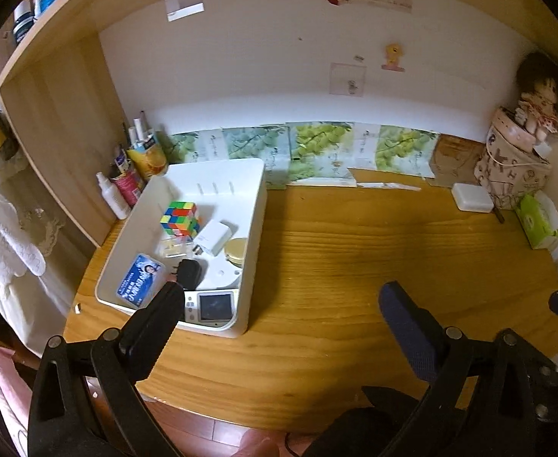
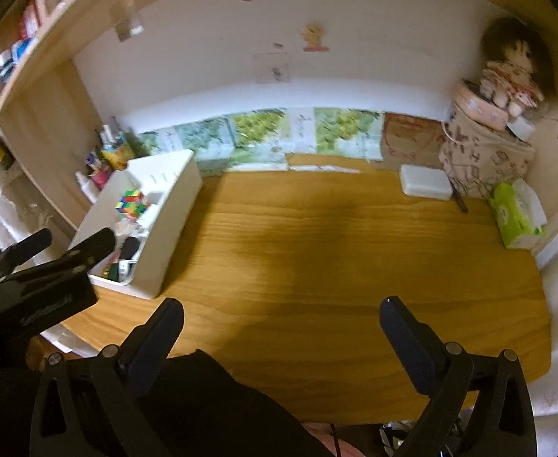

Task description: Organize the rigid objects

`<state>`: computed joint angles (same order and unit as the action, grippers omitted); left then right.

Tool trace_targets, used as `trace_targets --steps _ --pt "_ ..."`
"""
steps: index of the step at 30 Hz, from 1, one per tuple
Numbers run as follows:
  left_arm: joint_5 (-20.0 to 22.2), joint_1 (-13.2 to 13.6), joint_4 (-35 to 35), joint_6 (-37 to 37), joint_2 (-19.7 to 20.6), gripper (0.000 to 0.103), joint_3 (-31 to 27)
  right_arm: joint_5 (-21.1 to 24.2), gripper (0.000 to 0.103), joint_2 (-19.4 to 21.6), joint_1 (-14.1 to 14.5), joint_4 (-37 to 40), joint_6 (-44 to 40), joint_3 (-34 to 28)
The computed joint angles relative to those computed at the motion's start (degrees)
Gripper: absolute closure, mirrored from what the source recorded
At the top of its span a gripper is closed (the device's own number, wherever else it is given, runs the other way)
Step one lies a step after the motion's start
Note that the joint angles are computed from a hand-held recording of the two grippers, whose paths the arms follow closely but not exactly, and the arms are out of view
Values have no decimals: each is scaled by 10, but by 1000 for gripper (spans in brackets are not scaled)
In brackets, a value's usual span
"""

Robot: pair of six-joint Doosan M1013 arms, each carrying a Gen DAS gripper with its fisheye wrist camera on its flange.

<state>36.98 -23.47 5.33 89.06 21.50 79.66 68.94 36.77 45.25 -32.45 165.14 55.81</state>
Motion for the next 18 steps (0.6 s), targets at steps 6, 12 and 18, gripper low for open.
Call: trace_targets --steps 6,12,18 --pt "-3 -1 -21 31 -2 1 4 27 0 4 -4 22 8 -3" --pt "-4 0 -50 63 -3 1 5 38 0 6 -3 24 14 -7" --pt "11 2 -74 88 0 1 1 34 0 6 -3 30 11 -5"
